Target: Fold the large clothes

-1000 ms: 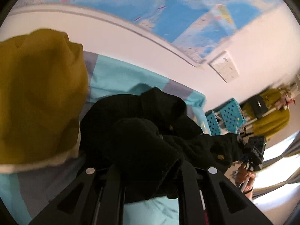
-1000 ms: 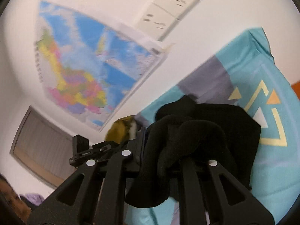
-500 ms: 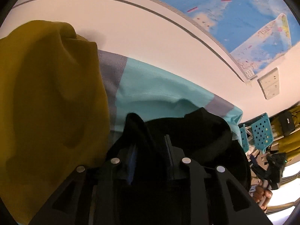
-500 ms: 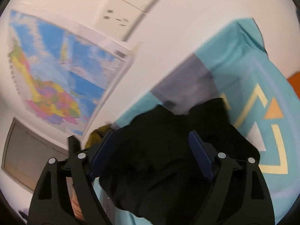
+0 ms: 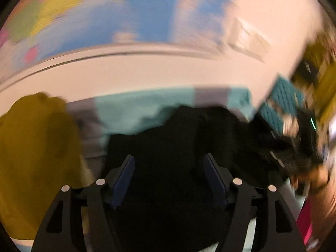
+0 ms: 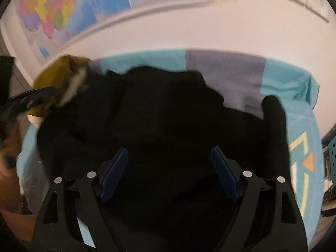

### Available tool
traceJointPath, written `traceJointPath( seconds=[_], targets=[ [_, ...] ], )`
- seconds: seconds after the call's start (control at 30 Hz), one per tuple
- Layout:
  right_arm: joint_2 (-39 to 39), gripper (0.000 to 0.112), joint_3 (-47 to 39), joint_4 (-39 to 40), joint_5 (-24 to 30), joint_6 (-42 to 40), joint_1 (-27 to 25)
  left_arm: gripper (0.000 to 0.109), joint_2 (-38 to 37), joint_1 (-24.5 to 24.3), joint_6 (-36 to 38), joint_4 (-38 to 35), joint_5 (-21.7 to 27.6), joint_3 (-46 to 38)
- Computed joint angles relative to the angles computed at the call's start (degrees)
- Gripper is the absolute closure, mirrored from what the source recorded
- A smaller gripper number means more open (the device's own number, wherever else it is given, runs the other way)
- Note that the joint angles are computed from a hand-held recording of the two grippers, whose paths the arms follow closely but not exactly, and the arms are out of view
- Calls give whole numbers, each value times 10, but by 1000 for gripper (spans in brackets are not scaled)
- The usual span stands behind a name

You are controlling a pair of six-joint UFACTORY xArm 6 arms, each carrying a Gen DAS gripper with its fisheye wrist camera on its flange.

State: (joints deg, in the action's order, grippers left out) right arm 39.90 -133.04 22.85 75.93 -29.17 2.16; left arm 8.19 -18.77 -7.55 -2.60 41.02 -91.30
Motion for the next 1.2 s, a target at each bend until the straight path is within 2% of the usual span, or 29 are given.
traceJointPath(
  seconds=[0.03,0.1,0.23,0.33,0.5,0.63,0.77,0.8,0.87,0.93,1.0,1.07,1.2],
  targets=[
    [0,49,4,-6,-2,0,0,43,9,-12,9,13,13,-6],
    [-5,63,24,-16,-17,-8,3,43,26,-26,10,30,23,-15],
    [-59,92,120,-17,-88,-40,8,50,59,-33,-25,58,28,-34],
    [-77,102,138,13,-116,-54,2,59,64,-35,-54,96,25,-35],
    [-70,105,103,53,-141,-45,-6,65,67,-37,-73,132,18,-33],
    [-31,105,44,46,-142,-16,-1,65,76,-37,-93,160,20,-44],
    [35,104,-28,-18,-96,14,12,65,96,-35,-111,183,33,-64],
    [52,100,-46,-34,-80,22,15,65,102,-35,-115,191,34,-67],
    [46,94,-29,-32,-89,31,14,64,111,-32,-127,201,32,-71],
    [42,61,-31,-11,-85,48,4,56,114,-29,-138,212,23,-66],
    [0,59,19,44,-102,34,-15,56,94,-24,-146,207,-9,-34],
    [-58,56,91,109,-116,2,-37,53,60,-22,-173,239,-46,11],
    [-172,40,235,179,-150,-64,-80,47,-35,-6,-225,293,-110,121]
  ],
)
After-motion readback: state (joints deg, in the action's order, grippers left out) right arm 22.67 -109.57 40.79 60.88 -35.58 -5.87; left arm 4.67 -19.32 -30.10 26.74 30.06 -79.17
